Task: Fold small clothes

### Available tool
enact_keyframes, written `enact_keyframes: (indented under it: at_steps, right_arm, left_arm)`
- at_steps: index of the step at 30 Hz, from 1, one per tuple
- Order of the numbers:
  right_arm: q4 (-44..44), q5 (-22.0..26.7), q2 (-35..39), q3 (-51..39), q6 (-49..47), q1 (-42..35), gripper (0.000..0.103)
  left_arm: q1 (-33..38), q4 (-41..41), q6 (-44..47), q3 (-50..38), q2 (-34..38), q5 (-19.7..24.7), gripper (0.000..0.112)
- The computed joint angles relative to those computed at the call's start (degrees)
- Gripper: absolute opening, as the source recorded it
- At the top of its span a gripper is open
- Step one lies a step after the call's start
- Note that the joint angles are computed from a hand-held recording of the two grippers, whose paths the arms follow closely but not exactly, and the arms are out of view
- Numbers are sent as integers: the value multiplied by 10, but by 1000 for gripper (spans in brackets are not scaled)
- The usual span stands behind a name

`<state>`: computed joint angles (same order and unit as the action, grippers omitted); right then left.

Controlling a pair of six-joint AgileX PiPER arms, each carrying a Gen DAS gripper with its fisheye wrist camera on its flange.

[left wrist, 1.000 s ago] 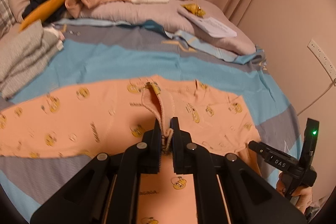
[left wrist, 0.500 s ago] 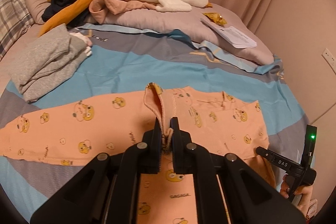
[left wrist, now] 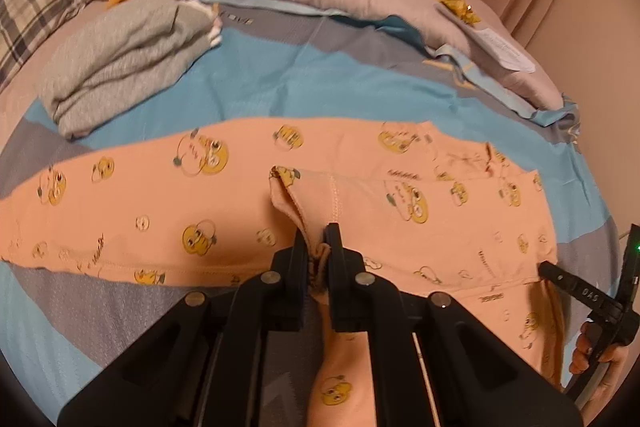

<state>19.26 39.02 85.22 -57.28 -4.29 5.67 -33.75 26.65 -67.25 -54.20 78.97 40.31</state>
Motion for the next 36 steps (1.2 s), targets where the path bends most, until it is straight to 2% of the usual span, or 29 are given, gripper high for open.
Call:
enact_keyframes:
  at_steps: [15,20,28,36]
  right_arm:
    - [-43,-9,6,-2,40,20,56]
    - [-72,-15,8,-2,66,32,56]
    - [-85,-24,12,-1,82,38,56]
    - [-85,-35,9,7,87,38,56]
  left_arm:
    - [27,-27,9,40,29,-38,12]
    - [42,-37,-7,66,22,-76,13]
    - [17,28,-78,70,30,-71,14]
    - [33,21,-93,93,18,-110,14]
